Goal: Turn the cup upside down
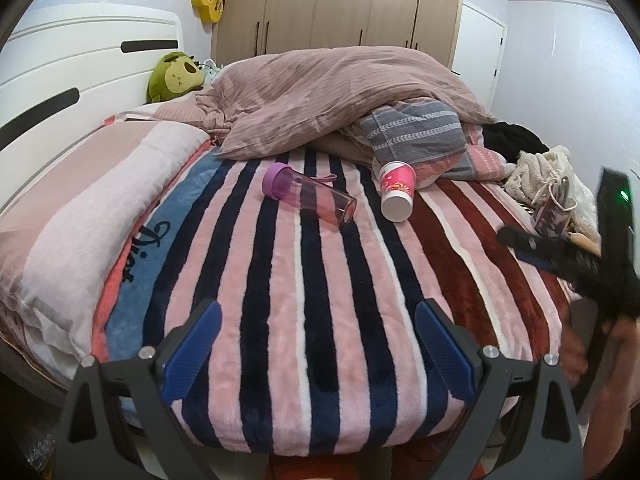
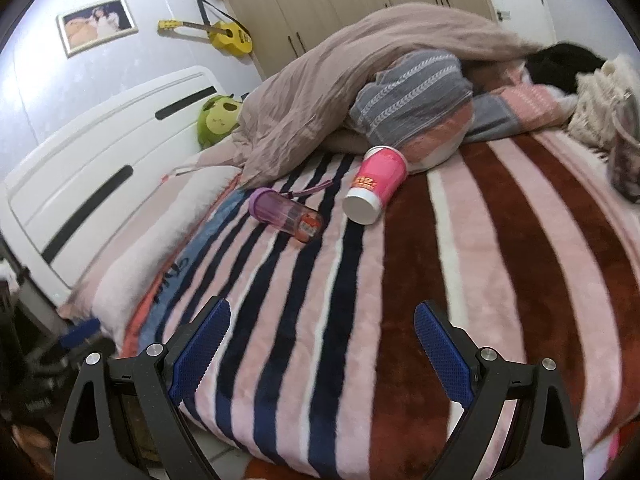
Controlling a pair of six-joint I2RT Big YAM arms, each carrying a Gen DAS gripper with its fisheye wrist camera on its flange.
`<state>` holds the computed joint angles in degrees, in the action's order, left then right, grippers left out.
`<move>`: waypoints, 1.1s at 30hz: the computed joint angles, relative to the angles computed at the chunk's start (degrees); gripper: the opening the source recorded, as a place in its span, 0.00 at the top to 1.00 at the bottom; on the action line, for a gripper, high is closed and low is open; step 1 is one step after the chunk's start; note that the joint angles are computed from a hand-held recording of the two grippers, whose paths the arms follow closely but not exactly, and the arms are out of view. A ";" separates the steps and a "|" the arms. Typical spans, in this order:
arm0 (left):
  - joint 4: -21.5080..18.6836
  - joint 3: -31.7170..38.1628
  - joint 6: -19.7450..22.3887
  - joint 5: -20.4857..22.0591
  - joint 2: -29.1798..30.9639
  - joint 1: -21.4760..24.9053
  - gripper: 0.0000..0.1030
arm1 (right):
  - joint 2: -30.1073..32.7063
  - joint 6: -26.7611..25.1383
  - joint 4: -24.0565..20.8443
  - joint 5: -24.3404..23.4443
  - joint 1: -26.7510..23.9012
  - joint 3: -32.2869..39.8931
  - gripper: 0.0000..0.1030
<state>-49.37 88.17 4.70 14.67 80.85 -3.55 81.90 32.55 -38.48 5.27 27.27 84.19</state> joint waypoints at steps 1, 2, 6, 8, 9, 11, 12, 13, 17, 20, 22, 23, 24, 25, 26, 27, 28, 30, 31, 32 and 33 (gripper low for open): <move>0.07 0.46 -0.03 -0.22 0.57 -0.06 0.06 | 1.75 0.23 0.01 -1.64 -1.15 1.61 0.10; 0.29 0.97 0.05 -0.29 1.37 0.06 0.06 | 3.02 0.38 -0.31 -2.56 -1.91 2.91 0.10; 0.54 3.86 0.10 -0.24 5.20 0.24 0.06 | 10.74 0.24 -1.53 -6.15 -5.46 10.42 0.10; 0.34 5.51 0.09 1.52 7.30 0.78 0.06 | 14.35 0.40 -2.14 -7.47 -6.82 13.91 0.10; -0.16 6.81 0.26 2.79 8.79 1.05 0.06 | 16.60 0.58 -2.75 -8.05 -7.50 16.23 0.10; -0.69 8.70 0.72 4.43 11.00 1.23 0.06 | 20.11 1.23 -3.46 -9.29 -8.87 19.80 0.10; -0.92 9.51 1.01 5.13 12.03 1.27 0.06 | 21.94 1.55 -4.09 -9.36 -9.41 21.71 0.10; -1.34 10.44 1.28 5.62 13.13 1.26 0.06 | 23.49 1.97 -4.87 -9.31 -9.81 23.43 0.10; -2.08 12.50 1.80 6.25 16.02 0.98 0.06 | 28.37 5.40 -4.39 -14.33 -12.24 27.60 0.10; -3.12 14.03 2.25 6.93 17.71 0.67 0.06 | 31.09 7.80 -4.05 -18.49 -13.27 29.96 0.10; -3.46 14.75 2.60 7.05 18.44 0.55 0.06 | 32.59 8.80 -3.99 -19.88 -13.57 31.35 0.11; -3.45 14.77 2.69 6.96 18.48 0.52 0.06 | 33.61 8.98 -4.38 -20.69 -13.65 32.52 0.13; -3.53 14.96 2.85 6.76 18.62 0.47 0.06 | 34.84 8.91 -5.74 -21.25 -13.63 34.27 0.16; -3.51 14.97 2.94 6.66 18.64 0.51 0.06 | 36.26 8.63 -7.75 -21.46 -13.56 36.59 0.22; -3.34 14.87 2.92 6.52 18.55 0.54 0.06 | 37.49 8.42 -9.53 -21.44 -13.48 38.55 0.33; -3.31 14.98 2.91 6.32 18.61 0.62 0.06 | 38.30 8.37 -10.68 -21.29 -13.43 39.86 0.38; -3.32 15.03 2.88 6.19 18.61 0.72 0.06 | 38.74 8.37 -11.28 -21.18 -13.38 40.66 0.39; -3.19 14.58 2.77 6.22 18.19 1.14 0.06 | 38.09 8.19 -11.22 -20.75 -13.14 40.11 0.40; -3.18 14.48 2.72 6.24 18.07 1.30 0.06 | 37.51 8.13 -10.93 -21.21 -13.06 39.35 0.41; -3.17 14.26 2.59 6.39 17.83 1.53 0.06 | 36.41 8.16 -10.60 -22.41 -12.94 37.88 0.42; -3.14 14.04 2.54 6.67 17.64 1.77 0.06 | 35.68 8.03 -10.76 -23.35 -12.80 37.01 0.42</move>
